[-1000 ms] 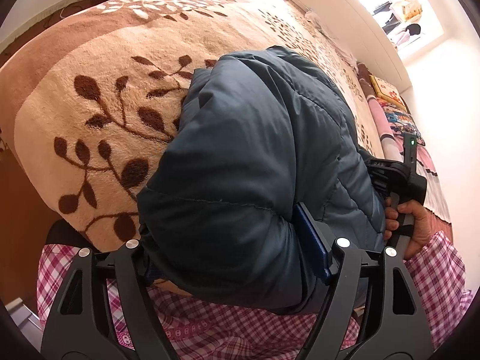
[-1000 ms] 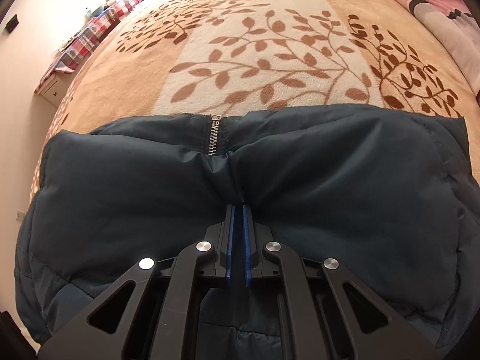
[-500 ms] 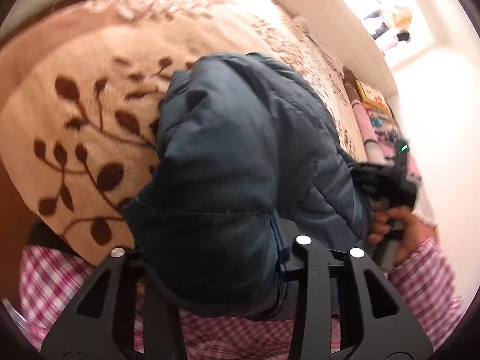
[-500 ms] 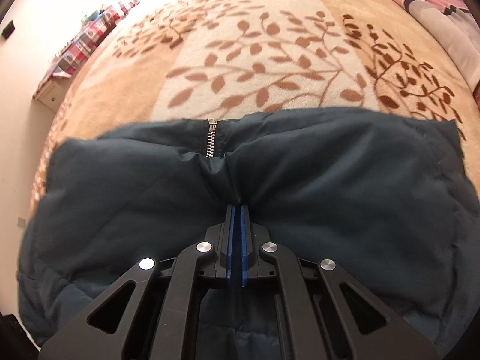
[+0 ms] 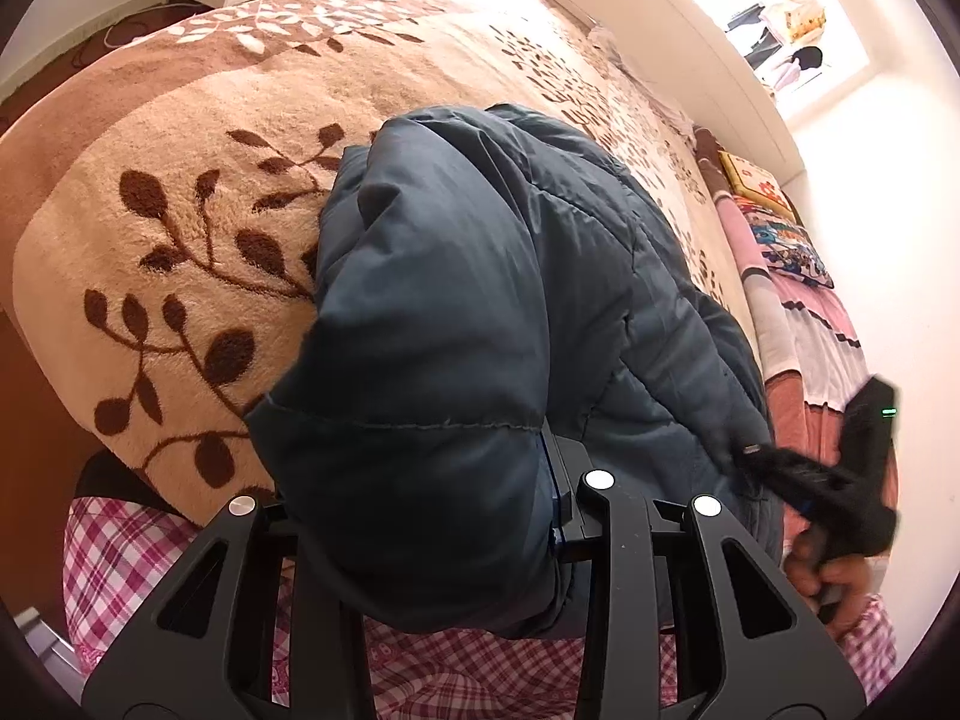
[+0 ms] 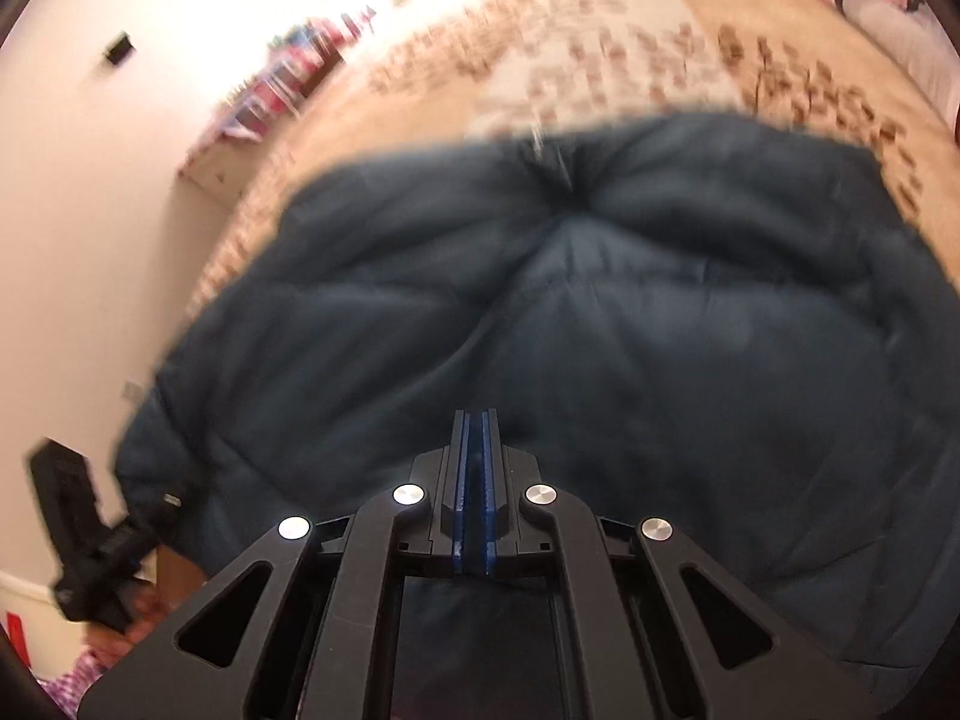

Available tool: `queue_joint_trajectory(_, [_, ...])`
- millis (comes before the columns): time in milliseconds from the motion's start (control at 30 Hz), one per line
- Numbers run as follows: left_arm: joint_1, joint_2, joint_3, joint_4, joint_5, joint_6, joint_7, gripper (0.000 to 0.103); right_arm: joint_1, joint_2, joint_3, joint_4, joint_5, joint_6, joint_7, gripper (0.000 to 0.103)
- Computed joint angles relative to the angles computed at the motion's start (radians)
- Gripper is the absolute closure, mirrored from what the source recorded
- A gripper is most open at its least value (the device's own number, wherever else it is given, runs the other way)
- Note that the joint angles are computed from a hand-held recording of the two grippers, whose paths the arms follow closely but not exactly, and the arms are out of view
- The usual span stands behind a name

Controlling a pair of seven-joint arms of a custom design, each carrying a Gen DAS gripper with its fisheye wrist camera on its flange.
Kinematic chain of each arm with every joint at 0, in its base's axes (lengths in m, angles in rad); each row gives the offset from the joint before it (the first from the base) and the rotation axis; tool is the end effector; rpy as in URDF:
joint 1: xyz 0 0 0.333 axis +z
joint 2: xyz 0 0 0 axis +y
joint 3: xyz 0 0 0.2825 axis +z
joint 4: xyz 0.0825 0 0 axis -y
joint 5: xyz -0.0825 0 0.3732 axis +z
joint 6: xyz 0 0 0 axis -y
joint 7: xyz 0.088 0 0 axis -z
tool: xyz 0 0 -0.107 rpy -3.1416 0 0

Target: Fold large clothes

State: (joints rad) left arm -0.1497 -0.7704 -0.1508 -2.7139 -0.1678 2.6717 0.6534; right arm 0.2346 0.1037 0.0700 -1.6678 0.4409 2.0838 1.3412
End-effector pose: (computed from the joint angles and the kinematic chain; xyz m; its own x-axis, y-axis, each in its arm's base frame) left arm 0.3618 -0.1096 0.5098 0.4701 -0.6851 0.5565 -0.6054 -0.7090 -0.3615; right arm 0.5770 0.2019 0.5421 0.4030 -0.8438 -0.3544 -0.8940 -0.2800 -0.3498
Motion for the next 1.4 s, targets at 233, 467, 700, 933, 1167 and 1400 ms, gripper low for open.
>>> queue_joint_trajectory(233, [0.012,0.015,-0.016,0.025,0.024,-0.023,-0.010,0.064,-0.010,0.060,0.006,0.005,0.036,0.001,0.034,0.103])
queue_joint_trajectory(467, [-0.006,0.038,0.017,0.017,-0.041,0.012,-0.050,0.047,-0.011,0.053,0.008,0.001,0.042,0.000,0.070,0.103])
queue_joint_trajectory(700, [0.034,0.014,-0.042,0.040,0.045,-0.012,-0.049,0.078,-0.026,-0.127,-0.009,-0.102,0.151,-0.003,-0.038,0.102])
queue_joint_trajectory(933, [0.031,0.006,-0.042,0.075,0.088,-0.033,-0.050,0.079,0.005,-0.296,-0.049,-0.309,0.129,-0.085,-0.116,0.102])
queue_joint_trajectory(1167, [0.040,0.026,-0.084,0.135,0.153,-0.094,-0.040,0.079,0.015,-0.206,-0.047,-0.321,0.099,-0.069,-0.084,0.103])
queue_joint_trajectory(1400, [0.043,0.044,-0.091,0.169,0.177,-0.151,-0.074,0.079,0.002,-0.216,-0.049,-0.344,0.131,-0.057,-0.123,0.103])
